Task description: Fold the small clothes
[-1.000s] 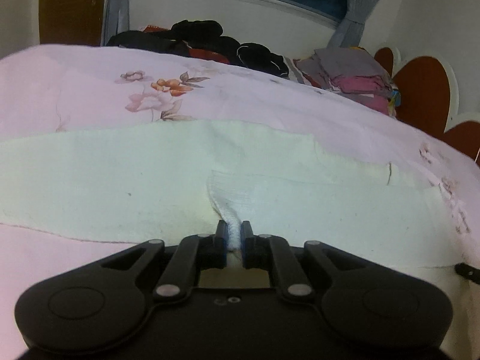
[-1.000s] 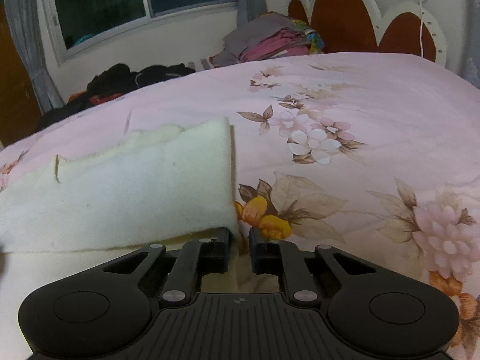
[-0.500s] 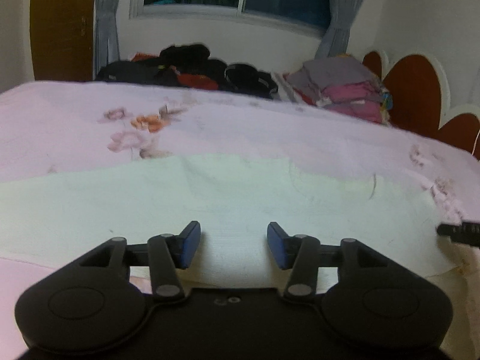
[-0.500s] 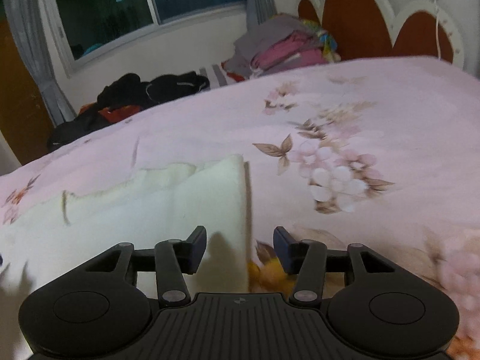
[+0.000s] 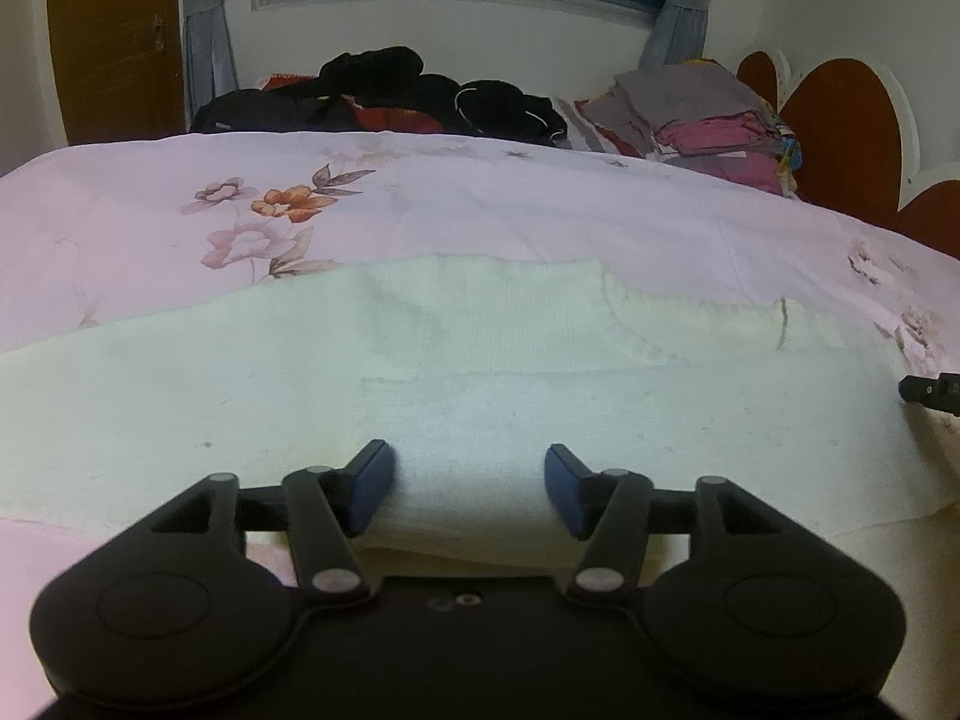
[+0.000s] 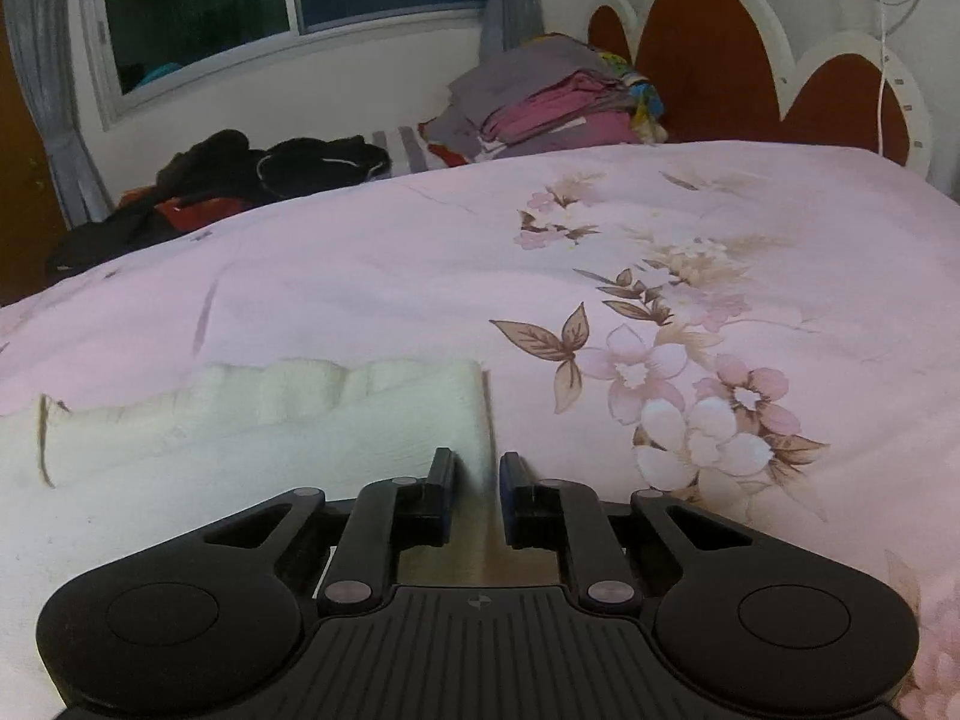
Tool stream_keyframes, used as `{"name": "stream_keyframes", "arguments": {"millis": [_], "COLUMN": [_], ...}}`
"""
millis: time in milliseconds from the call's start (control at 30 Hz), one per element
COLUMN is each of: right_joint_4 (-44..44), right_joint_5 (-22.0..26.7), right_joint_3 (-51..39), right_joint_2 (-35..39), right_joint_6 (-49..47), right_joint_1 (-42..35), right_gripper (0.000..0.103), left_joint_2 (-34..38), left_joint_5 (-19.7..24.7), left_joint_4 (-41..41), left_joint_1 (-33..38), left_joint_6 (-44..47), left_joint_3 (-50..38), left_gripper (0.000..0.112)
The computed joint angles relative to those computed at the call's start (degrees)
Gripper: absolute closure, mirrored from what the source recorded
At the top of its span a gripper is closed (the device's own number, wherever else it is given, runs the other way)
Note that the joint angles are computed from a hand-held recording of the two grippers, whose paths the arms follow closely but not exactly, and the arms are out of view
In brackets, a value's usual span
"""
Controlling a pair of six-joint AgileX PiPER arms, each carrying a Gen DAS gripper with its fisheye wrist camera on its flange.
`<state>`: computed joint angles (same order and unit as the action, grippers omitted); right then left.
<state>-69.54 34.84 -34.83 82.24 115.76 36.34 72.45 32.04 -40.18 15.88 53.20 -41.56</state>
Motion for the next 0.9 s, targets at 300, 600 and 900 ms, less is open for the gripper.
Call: {"name": "stream_keyframes", "arguments": {"millis": [300, 600, 900], "right_joint_4": [3.65, 8.3, 14.82], "right_joint_5": [1.8, 6.6, 4.36], "right_joint_3": [-5.34, -12.22, -20.11], "right_joint_2": [2.99, 5.9, 10.48], "right_joint_6": [-2.97, -6.22, -9.8], "right_joint_1": [14.21, 20.89, 20.68], "right_gripper": [0.066, 0.065, 0.065], "left_joint_2": [-0.07, -1.22, -0.4], "left_joint_5": [1.55, 9.38, 17.08], "left_joint_4": [5.55, 5.12, 0.9], "left_joint_1": [1.27, 10.51, 24.79], "left_joint_6": [-3.35, -1.34, 8.71], "left_joint_3": [-0.38, -3.59, -8.23], "left_gripper": [0.041, 0.041, 0.039]}}
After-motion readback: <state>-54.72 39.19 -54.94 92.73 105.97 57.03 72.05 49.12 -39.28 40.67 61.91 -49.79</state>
